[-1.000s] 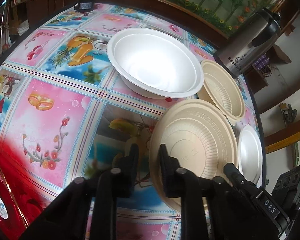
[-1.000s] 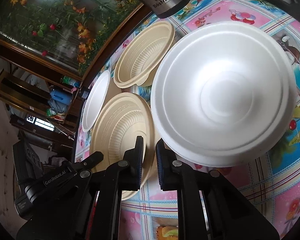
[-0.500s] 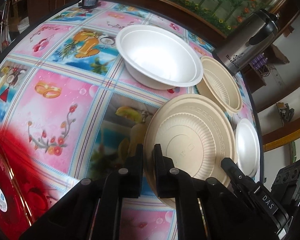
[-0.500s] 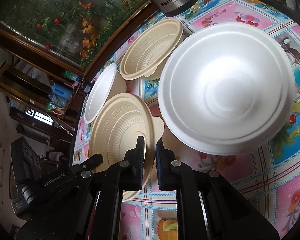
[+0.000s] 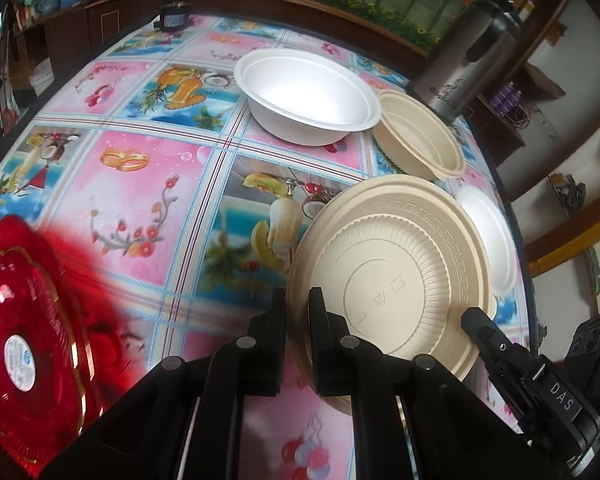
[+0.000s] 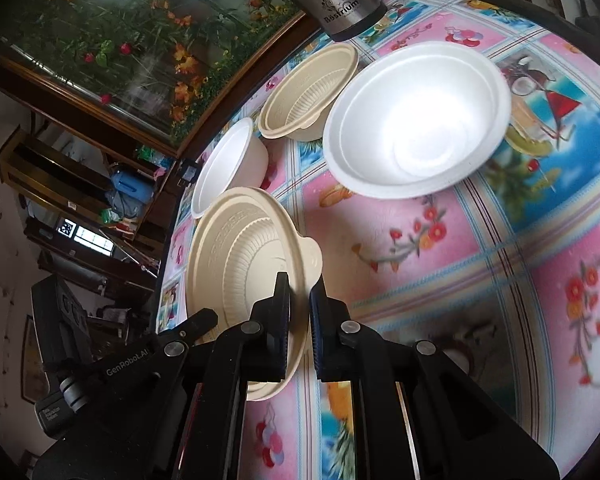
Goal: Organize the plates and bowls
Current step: 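Lift the beige bowl and carry it toward the stacked red plates, then lower the beige bowl onto the red plates and open the right gripper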
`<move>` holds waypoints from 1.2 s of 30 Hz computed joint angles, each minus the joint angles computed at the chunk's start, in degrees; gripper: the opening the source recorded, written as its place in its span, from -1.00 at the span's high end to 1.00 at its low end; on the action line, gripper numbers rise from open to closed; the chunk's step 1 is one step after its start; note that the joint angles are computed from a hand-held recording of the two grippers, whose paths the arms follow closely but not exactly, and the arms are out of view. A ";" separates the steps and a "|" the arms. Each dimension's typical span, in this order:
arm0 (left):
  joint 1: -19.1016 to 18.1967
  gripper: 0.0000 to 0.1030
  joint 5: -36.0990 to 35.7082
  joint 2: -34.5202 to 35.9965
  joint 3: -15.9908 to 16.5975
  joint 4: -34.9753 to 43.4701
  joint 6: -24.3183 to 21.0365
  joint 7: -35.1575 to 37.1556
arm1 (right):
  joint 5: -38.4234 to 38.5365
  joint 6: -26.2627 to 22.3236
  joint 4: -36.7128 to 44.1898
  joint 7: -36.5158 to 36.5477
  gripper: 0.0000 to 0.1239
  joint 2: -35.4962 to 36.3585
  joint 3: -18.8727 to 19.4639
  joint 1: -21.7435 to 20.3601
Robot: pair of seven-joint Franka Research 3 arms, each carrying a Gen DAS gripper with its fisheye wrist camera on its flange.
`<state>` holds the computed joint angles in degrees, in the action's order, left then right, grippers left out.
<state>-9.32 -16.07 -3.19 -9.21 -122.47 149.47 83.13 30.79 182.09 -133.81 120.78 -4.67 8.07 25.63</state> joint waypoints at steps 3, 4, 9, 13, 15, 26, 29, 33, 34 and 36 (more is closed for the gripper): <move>-0.23 0.82 -1.42 -3.35 0.52 -2.66 1.17 1.84 | -11.23 0.07 -2.03 10.30 0.86 -2.74 6.67 -7.29; -0.38 0.82 -1.71 -4.24 0.81 -3.30 1.59 2.14 | -14.95 -0.10 -2.25 13.57 0.86 -3.62 9.21 -10.03; -1.18 0.82 -4.12 -10.31 3.83 -7.49 3.56 4.36 | -25.60 -0.89 -0.75 22.33 0.86 -5.56 15.41 -15.50; -1.50 0.82 -4.94 -15.78 6.73 -11.44 4.20 5.59 | -31.73 -1.02 1.58 27.32 0.86 -5.17 18.91 -17.44; -1.59 0.82 -5.20 -17.94 8.28 -13.29 4.50 6.12 | -33.89 -0.90 2.76 28.92 0.86 -4.39 19.47 -17.02; 2.92 0.83 -1.29 -25.13 13.97 -20.33 4.42 4.50 | -49.34 -4.85 16.02 37.43 0.86 8.54 21.32 -11.87; 4.01 0.83 -0.61 -25.13 15.16 -21.00 4.25 4.29 | -49.66 -6.64 19.52 36.46 0.86 12.12 19.65 -8.49; 5.12 0.83 -0.49 -24.13 16.14 -21.14 3.54 4.55 | -48.33 -9.62 23.82 34.14 0.86 16.52 17.59 -4.39; 5.36 0.83 -0.58 -23.65 16.33 -21.04 3.28 4.72 | -47.77 -10.21 24.59 33.35 0.86 17.32 17.03 -3.62; 5.80 0.83 -0.93 -23.35 16.65 -21.32 2.98 5.34 | -46.16 -11.50 25.85 31.69 0.86 18.56 16.22 -2.24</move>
